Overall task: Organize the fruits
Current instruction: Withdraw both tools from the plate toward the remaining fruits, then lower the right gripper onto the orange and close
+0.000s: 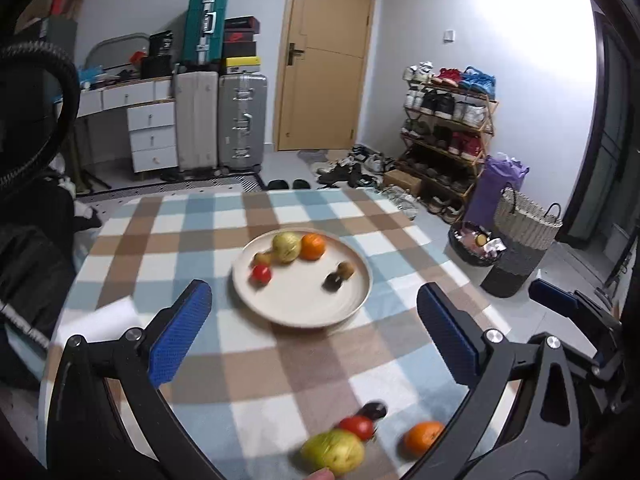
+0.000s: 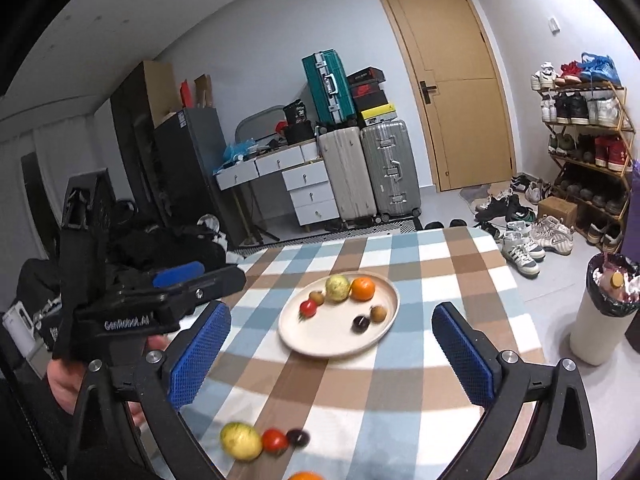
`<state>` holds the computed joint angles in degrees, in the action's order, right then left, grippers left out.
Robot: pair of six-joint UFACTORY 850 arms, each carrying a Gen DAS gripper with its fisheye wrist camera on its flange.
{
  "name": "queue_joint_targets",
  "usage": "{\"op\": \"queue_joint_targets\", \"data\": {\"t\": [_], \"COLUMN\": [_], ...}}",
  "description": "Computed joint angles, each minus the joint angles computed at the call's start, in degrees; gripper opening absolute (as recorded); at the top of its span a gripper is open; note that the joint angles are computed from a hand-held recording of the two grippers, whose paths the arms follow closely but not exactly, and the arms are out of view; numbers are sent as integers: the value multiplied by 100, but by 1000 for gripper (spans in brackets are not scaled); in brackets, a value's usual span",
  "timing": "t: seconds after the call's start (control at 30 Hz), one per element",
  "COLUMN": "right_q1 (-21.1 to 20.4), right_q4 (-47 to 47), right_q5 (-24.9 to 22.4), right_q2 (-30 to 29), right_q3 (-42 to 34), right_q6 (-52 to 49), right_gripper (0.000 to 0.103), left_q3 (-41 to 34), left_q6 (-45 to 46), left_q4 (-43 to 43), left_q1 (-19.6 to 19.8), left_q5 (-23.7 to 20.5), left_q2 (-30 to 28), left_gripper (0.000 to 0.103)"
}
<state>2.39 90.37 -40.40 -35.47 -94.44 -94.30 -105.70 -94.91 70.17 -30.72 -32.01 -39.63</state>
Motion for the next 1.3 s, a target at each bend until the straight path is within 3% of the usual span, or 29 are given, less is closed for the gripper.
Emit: {"op": "queue_joint_targets", "data": {"t": [0.23,0.33,0.47,0.73,1.3], "right_q1": [118,180,252,244,276], "right_q4": [359,558,806,533,71], "right_q5": [105,155,324,430,456], "right_q2": [573,765,960,823,325], "right_q3": [1099,1518,1986,2166,1929], "right_q6": [-808,-1192,-1635,-1335,-508], "right_gripper": [103,103,103,103,97], "left_q3": [1183,1587,2103,2329,2341], "left_q6": [-1011,-1290,-1703,-1965,-1756], "left_q4": [485,835,1012,876,715], "left_q1": [-52,-108,-69,-46,16], "left_q5": [-12,-239,76,474,583], "left_q2": [547,682,894,834,813], "left_gripper": [103,103,103,102,102]}}
